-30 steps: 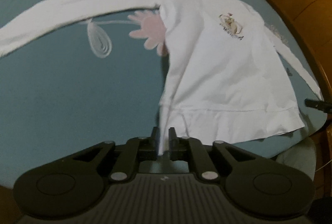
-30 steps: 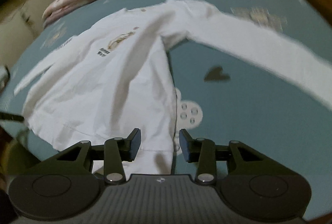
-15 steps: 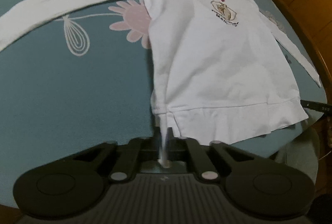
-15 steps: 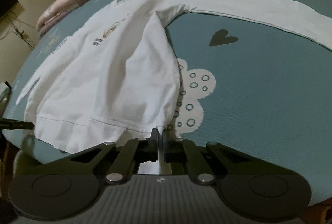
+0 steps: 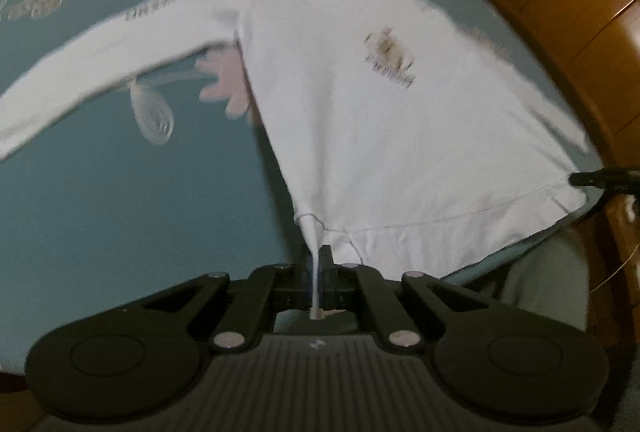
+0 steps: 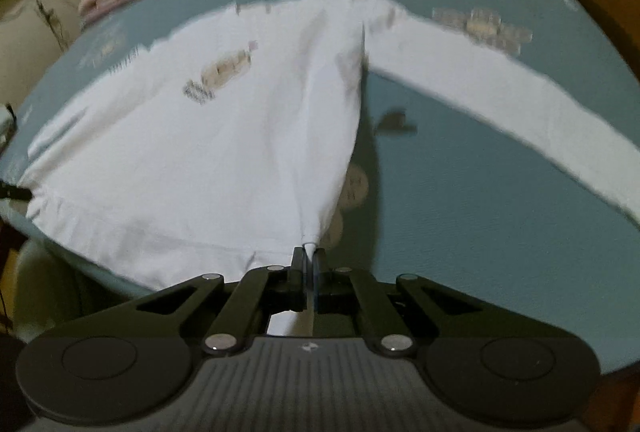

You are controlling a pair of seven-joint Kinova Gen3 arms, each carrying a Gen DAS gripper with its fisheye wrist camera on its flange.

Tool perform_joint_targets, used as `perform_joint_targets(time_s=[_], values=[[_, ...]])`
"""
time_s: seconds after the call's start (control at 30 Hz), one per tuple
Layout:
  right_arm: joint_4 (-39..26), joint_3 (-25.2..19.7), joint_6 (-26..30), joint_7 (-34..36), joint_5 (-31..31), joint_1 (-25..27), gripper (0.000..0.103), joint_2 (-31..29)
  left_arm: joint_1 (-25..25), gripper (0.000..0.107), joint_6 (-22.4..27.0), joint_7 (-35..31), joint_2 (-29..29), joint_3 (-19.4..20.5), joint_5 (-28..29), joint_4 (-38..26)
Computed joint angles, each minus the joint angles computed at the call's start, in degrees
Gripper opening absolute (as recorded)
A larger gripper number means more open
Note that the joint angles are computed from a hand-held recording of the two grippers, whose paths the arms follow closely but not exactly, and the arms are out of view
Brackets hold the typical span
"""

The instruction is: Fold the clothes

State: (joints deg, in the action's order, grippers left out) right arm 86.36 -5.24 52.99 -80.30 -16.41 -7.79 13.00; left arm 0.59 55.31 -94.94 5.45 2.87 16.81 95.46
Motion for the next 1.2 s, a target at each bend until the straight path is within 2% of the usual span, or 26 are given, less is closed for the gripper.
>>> perform_joint_targets(time_s=[0.07,0.17,0.23,0.37,0.4,0.5,0.57,0.67,0.87,0.97,1.1,1.2], values=[[-1.2,0.6,2.3,-2.6,2.4,-1.2,0.013,1.8,1.2,0.005,2.4,3.9,2.3,0.1,-3.9,-1.4],[-0.9,0.9,1.9,-5.3,4.7,-2.1,0.017,2.2,2.3,0.005,4.4,7.4,3.5,0.1,-7.9,-2.6],[-0.3,0.6,0.4,-5.1,3.7,-1.3,0.018,1.3,2.2,0.007,4.0,6.8,2.8,0.2,-8.6,-3.6],[-1.1,0.6,-2.0,-5.9,2.7,-0.7,0.022,0.6,2.9,0.024,4.1,6.9,3.0,0.6,-10.6,-7.6],[-1.9,0.5,-2.2,-6.0,2.4,-0.7,0.022,0.8,3.3,0.025,4.0,7.0,3.5,0.8,-11.3,-8.6],[-4.3,0.0,-3.5,-6.2,2.2,-1.3,0.025,2.1,4.5,0.027,3.7,6.6,5.5,1.4,-12.7,-12.2],[-5.8,-0.2,-5.0,-6.4,2.5,-1.7,0.033,3.3,5.2,0.036,2.8,6.3,7.5,1.6,-13.1,-14.8],[-8.9,-0.5,-7.1,-7.0,1.2,-1.1,0.034,6.5,6.5,0.036,1.2,7.2,11.4,1.5,-14.4,-19.3],[-15.3,-1.0,-11.1,-11.3,-3.1,1.6,0.034,14.3,6.5,0.041,-4.5,8.7,19.7,2.0,-11.0,-26.7],[-18.3,-2.6,-11.9,-15.6,-7.9,4.8,0.041,19.0,5.9,0.043,-6.6,10.8,23.9,2.2,-8.8,-29.8],[-19.1,-5.6,-15.2,-18.7,-13.2,8.4,0.041,23.4,5.0,0.043,-8.1,11.7,28.1,3.0,-6.8,-32.7],[-18.8,-6.4,-18.3,-20.1,-14.5,9.0,0.041,24.9,4.7,0.043,-8.5,11.5,30.4,3.0,-6.7,-34.3]])
